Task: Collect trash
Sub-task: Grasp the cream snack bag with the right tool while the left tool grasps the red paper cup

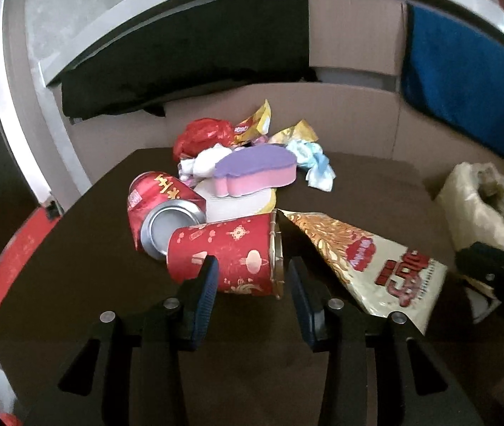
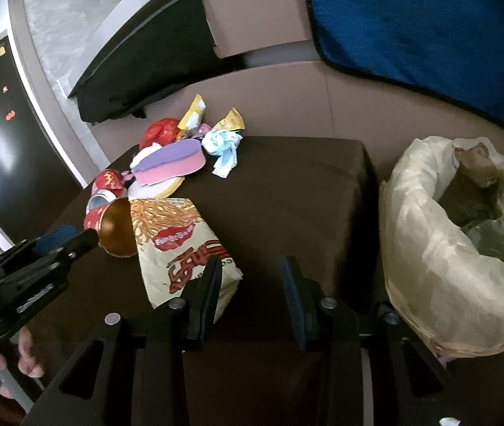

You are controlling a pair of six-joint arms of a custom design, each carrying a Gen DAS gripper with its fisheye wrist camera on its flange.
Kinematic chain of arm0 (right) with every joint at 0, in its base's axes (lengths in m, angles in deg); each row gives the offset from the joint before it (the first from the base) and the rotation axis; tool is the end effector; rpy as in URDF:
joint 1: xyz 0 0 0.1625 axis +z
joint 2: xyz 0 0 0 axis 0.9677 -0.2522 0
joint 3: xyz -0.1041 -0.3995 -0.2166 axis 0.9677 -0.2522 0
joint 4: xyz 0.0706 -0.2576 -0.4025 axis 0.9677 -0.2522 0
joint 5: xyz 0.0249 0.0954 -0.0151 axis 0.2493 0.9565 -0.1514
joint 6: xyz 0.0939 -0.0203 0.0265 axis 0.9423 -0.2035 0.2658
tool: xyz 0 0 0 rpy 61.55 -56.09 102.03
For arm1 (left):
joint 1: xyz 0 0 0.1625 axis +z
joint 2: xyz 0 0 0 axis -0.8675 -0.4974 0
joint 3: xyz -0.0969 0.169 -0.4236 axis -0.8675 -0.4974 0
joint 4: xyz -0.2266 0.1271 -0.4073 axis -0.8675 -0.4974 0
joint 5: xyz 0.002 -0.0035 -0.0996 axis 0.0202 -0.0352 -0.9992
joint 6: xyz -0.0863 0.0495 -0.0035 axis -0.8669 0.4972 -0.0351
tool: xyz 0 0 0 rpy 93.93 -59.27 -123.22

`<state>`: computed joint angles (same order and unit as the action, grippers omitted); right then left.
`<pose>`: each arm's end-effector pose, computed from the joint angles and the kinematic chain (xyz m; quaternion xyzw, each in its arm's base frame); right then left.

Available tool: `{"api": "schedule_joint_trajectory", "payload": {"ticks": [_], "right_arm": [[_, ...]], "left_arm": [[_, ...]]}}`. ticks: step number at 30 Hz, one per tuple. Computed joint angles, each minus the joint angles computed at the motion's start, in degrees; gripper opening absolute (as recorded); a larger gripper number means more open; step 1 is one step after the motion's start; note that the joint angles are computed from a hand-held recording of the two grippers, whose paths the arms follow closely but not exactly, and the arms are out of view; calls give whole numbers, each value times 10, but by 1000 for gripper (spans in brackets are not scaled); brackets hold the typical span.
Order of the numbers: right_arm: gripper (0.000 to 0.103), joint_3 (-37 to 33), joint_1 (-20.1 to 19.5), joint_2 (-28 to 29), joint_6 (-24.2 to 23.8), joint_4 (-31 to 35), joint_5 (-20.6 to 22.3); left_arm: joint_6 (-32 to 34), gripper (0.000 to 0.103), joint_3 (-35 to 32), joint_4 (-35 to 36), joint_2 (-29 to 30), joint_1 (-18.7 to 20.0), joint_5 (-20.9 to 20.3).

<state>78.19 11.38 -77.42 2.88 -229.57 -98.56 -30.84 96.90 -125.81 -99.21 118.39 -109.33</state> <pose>0.0554 -0.6618 0.1480 0.0154 -0.8630 0.4270 0.2695 -0.2276 -0.7429 0.0214 0.3483 0.8293 -0.3010 0.3168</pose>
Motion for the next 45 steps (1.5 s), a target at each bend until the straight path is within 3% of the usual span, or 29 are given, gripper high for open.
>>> {"api": "schedule_joint_trajectory", "payload": {"ticks": [3,9,16,22,27,34,36,39,42,43,45], "right_arm": [[34,-2,1,3,-2,-6,0],[34,-7,4,7,-12,-2,16],[34,-33,4,12,-16,62,55],[34,-70,9,31,-25,106,26],[36,-80,2,35,-8,141,38],[36,-94,-4,40,10,204,63],[16,-99,6,52,-16,192,32],[12,-96,22,63,-47,156,2],[12,-87,29,60,-52,128,1],[12,-86,30,59,-53,123,0],[12,-82,32,57,-55,117,-2]], "left_arm": [[32,42,-13,-22,13,4,21],[-18,42,-21,33,-25,49,-35],[-33,42,-15,48,-48,80,-51],[-54,42,-7,79,-65,91,-75],[-113,41,-26,165,-67,101,-71],[-126,40,-13,159,-76,100,-65],[-133,35,-7,156,-81,101,-70],[-146,24,-3,150,-89,107,-87],[-163,23,10,112,-100,114,-118],[-163,23,15,90,-101,114,-118],[-151,23,23,41,-96,104,-75]]}}
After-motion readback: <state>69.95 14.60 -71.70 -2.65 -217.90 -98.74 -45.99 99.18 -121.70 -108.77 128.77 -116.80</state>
